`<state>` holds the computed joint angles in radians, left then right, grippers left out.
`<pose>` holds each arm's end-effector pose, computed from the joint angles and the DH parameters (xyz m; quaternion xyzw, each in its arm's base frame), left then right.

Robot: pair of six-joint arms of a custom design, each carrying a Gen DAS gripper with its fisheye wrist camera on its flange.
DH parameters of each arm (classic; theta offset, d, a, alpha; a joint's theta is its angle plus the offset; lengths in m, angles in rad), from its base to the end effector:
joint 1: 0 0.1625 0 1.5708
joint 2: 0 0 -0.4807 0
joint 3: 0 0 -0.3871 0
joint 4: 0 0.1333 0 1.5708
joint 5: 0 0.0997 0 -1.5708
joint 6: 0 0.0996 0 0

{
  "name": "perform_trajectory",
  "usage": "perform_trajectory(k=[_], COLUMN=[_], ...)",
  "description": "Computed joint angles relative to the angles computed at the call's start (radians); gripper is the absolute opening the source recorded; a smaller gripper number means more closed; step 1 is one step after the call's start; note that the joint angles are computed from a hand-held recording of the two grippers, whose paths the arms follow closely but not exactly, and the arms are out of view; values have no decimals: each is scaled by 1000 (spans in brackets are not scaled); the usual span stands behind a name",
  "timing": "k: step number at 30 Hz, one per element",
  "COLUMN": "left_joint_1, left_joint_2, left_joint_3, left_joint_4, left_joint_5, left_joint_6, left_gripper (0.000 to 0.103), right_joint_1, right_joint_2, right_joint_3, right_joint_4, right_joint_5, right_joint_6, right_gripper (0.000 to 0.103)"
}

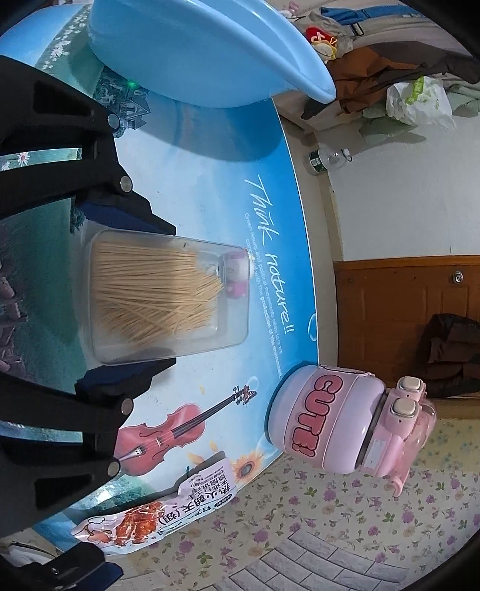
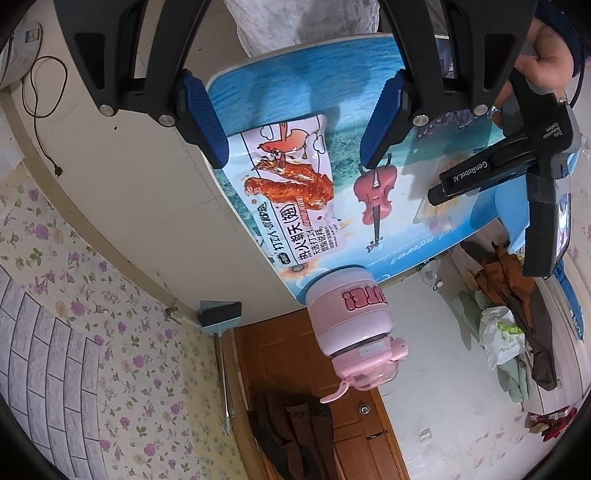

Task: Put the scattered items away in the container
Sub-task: 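Lower the left tool onto the clear toothpick box and grasp it, then grasp the white-and-pink figurine with the right tool while the left tool holds the toothpick box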

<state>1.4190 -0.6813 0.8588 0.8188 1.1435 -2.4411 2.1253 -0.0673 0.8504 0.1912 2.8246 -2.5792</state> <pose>0.0637 -0.7381 0.2666 0.3327 0.8782 -0.2114 0.2707 0.3956 -0.5653 -0.1600 -0.1754 -0.7734 0.4989 0.3495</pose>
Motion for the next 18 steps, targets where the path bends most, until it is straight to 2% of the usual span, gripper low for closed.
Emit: perform_trajectory(k=[10,18], left_joint_1=[17,34], left_joint_2=[-11,-23], left_joint_3=[-15,-28], left_joint_4=[32,52], left_joint_5=[21,32], left_joint_6=[-1,-3], left_gripper=[58,58], right_joint_1=[-7,-24], right_joint_2=[6,36], right_joint_3=[-65,-192], right_joint_4=[-10,-27], right_joint_5=[9,-35], right_joint_6=[-119,-294], right_gripper=[75,75])
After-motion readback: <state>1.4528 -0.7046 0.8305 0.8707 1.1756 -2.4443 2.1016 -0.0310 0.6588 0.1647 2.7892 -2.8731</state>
